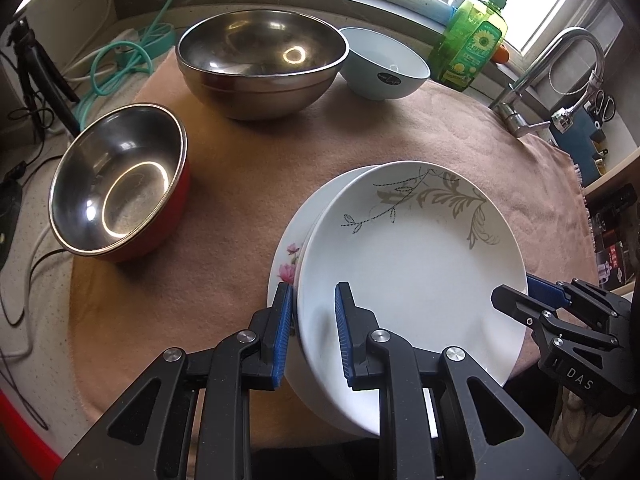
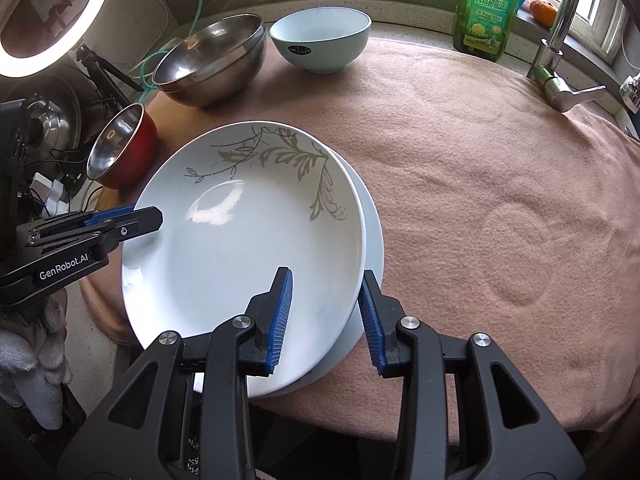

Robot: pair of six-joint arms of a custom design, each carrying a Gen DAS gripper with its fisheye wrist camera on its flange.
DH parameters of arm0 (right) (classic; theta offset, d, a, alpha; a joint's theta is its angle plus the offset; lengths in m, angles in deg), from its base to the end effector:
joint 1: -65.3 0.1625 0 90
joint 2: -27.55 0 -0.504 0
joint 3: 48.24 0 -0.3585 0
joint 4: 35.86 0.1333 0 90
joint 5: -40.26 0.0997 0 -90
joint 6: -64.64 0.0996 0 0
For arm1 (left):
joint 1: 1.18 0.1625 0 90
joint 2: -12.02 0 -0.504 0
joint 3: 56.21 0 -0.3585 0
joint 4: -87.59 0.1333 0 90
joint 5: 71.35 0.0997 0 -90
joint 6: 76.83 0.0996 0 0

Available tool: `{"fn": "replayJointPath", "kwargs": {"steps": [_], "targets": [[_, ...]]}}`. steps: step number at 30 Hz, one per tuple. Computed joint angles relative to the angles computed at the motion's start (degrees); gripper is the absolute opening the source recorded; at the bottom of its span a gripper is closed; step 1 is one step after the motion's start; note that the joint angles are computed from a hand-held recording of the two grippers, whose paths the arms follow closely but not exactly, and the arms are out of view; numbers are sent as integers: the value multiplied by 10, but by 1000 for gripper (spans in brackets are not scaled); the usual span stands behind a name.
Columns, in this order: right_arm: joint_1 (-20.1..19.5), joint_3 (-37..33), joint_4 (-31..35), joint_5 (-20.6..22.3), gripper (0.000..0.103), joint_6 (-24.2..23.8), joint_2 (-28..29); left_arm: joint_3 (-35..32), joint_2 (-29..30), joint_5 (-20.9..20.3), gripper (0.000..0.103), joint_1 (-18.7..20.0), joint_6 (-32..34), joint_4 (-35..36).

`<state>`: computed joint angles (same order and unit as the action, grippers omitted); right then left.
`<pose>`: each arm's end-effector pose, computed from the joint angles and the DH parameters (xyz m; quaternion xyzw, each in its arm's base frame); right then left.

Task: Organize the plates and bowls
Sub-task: 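Lower the leaf-pattern plate onto the floral plates and open the right gripper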

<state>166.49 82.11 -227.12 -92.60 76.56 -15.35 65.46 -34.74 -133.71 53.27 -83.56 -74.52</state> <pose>0.1612 -0.4772 0.1003 -0.0498 -0.9238 0.1823 0.3329 -0.1644 -0.5387 0.0905 0.2472 0.9388 -0.0640 0.2313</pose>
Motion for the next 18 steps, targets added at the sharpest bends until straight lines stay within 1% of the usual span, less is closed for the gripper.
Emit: {"fn": "replayJointPath", "kwargs": {"steps": [3,4,6,8,9,11,12,14,18], "targets": [[0,0,-3,1,38,0,-1,0,-2,-1,19,0,3,-3],[0,0,-3,2,39,0,-2,0,-4,-3,22,0,4,-3],[2,-1,-5,1,44,-2,-4,-1,-7,-5,25,0,4,-1],[6,-2,-14,-4,56,-7,-5,0,-10,-5,33,-2,9,-4],[8,-2,-18,-7,58,-9,-6,0,-11,-4,35,-2,12,-3],[10,-3,-26,-7,65,-12,-9,-2,-14,-6,43,-1,13,-3],[10,-4,-29,-7,67,-13,-11,-4,-16,-8,45,0,13,-1],[10,-8,-32,-4,73,-14,-16,-7,-20,-10,47,1,11,0],[9,-16,-35,0,75,-17,-21,-14,-26,-12,47,5,13,-1]]}}
